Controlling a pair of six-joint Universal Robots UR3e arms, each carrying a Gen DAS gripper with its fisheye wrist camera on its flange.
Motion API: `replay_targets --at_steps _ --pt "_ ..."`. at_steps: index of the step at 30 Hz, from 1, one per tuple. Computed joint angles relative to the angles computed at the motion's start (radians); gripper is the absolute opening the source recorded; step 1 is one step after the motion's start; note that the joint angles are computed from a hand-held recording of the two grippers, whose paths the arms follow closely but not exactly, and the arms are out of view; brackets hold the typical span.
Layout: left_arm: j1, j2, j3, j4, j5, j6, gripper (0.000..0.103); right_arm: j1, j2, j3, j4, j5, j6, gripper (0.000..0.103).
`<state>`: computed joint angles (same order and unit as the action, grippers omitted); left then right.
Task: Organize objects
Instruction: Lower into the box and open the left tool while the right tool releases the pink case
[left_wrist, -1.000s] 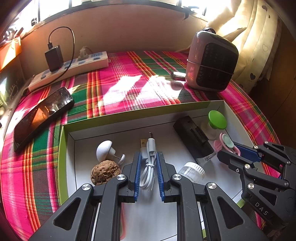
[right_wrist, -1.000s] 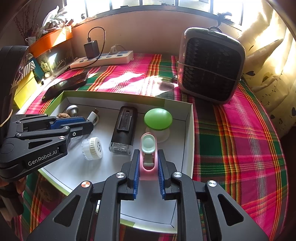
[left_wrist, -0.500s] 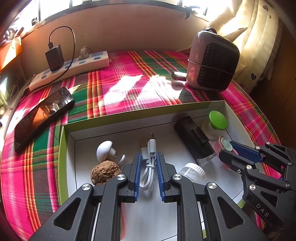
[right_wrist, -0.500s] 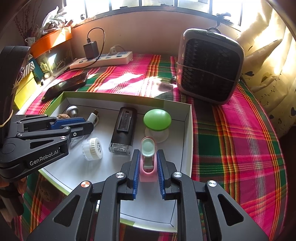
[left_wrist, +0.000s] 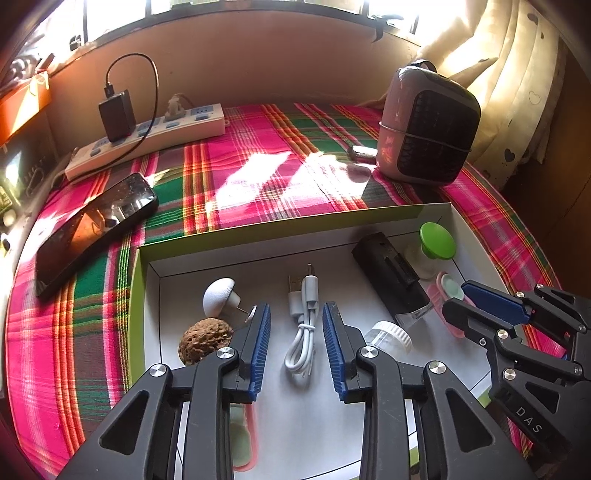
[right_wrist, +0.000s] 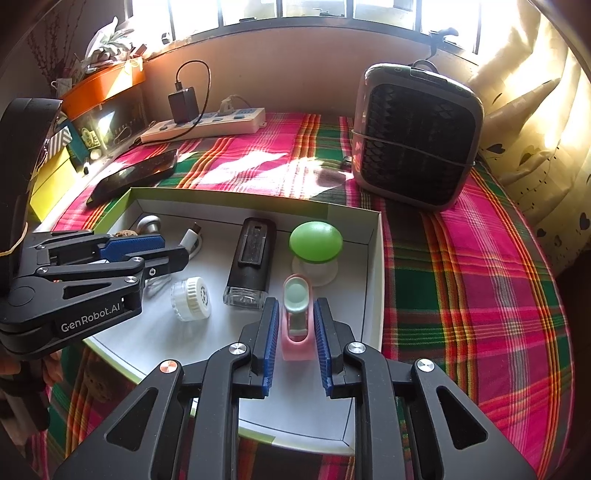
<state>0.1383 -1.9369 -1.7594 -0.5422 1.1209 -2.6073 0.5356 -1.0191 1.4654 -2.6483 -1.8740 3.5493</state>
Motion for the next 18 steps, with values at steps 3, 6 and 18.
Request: replay_targets --at_steps 3,6,18 --pt "0.003 0.022 -0.027 0.026 0.006 0.004 0.028 0.008 -0.003 0.001 -0.002 -0.005 0.002 0.027" --pt "0.017 0.048 -0.048 0.013 -0.011 0.01 0.028 0.016 -0.009 0.005 -0.006 -0.011 0.009 0.027" --pt "0.069 0.182 -0.182 0.032 -0.042 0.042 0.028 0.056 -0.049 0.048 -0.038 -0.043 0.046 0.036"
